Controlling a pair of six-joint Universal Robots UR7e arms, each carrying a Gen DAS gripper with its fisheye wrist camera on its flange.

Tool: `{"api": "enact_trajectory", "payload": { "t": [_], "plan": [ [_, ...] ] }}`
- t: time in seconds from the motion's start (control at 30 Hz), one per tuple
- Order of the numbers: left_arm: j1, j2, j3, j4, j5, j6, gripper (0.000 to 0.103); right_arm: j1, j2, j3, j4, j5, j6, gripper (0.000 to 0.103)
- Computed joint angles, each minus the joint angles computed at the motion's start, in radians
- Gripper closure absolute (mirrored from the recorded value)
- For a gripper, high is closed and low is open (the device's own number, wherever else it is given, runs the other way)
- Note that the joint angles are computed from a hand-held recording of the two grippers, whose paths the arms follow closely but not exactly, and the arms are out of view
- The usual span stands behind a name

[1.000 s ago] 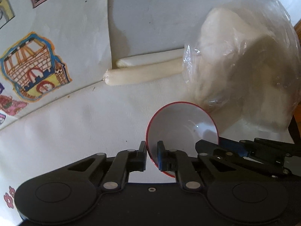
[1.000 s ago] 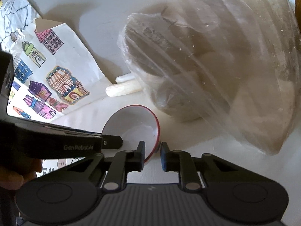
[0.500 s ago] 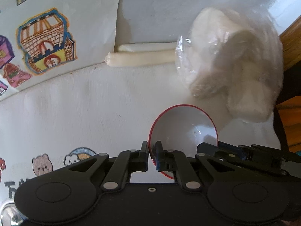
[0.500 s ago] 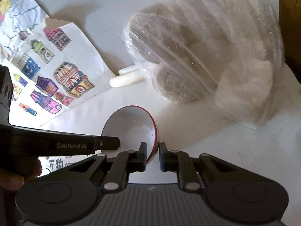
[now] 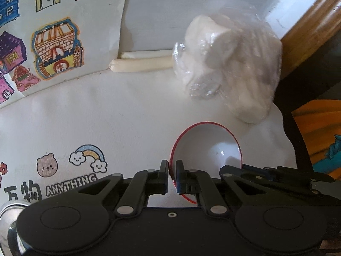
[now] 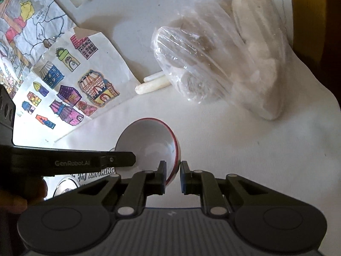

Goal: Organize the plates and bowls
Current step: 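Carry the second bowl with both grippers and lower it into the stacked bowls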

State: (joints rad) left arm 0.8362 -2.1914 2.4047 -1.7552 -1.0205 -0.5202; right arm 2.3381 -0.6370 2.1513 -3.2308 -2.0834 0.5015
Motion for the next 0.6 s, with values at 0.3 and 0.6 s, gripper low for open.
{"api": "enact_trajectory", "payload": {
  "t": [0.3,0.6],
  "plan": [
    [-0.052,-0.102,-0.017,0.136,-0.031,-0.019,0.097,0.090,-0.024,0.006,0.065,-0.030,0.131,0.088],
    [-0.094,-0.192,-0.064,0.295,-0.053,-0.031,0.097,0.150,-0.026,-0.016,0.139,-0.026,0.200,0.088]
  ]
}}
